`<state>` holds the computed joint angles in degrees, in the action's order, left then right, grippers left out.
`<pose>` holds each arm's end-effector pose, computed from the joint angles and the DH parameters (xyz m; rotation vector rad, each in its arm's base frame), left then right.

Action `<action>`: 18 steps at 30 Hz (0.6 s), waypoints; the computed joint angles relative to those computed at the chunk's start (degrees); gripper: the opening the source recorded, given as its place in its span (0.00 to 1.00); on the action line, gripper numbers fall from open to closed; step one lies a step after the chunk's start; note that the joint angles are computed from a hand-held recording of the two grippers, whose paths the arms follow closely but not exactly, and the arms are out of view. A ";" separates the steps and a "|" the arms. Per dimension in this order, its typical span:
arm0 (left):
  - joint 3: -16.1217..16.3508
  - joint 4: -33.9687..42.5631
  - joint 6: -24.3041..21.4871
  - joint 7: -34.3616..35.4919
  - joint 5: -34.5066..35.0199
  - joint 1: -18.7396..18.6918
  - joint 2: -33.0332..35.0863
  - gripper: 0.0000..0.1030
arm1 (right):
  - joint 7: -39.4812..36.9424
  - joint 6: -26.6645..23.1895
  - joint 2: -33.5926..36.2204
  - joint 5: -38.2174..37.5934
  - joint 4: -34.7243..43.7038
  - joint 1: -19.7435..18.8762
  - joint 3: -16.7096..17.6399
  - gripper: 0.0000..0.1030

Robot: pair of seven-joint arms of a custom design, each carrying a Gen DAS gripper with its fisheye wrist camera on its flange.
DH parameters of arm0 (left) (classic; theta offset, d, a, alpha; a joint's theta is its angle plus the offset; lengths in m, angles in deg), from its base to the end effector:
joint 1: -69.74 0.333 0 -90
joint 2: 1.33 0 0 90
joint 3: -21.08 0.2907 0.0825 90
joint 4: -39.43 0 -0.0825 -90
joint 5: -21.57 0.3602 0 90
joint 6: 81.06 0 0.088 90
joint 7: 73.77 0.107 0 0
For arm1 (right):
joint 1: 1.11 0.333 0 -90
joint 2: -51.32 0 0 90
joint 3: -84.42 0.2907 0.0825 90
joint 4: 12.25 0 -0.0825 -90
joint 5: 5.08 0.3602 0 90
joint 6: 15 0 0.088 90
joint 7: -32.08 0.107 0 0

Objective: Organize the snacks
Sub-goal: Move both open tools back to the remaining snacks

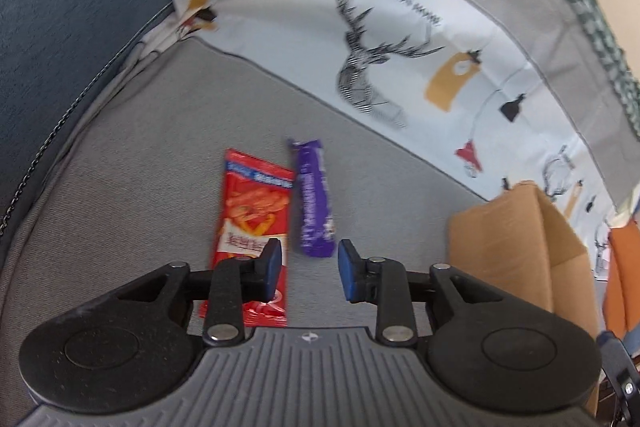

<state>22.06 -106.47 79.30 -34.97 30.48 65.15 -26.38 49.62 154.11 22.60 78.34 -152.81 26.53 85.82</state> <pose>0.4376 -0.0345 0.4904 -2.4579 1.1376 -0.8861 0.3927 0.1441 0.5326 -1.6845 1.0603 -0.3972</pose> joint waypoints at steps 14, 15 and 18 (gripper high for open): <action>-3.36 9.23 -10.99 2.37 5.11 4.00 9.77 0.75 | 6.23 -2.43 2.95 -5.62 1.62 1.38 1.23 0.31; -3.45 10.32 -12.37 3.88 5.07 3.68 10.81 0.76 | 6.37 -2.42 3.29 -5.76 1.83 1.59 1.36 0.32; -4.08 11.60 -14.18 6.93 5.56 3.40 12.24 0.77 | 6.64 -1.79 4.47 -5.91 2.59 2.23 1.92 0.33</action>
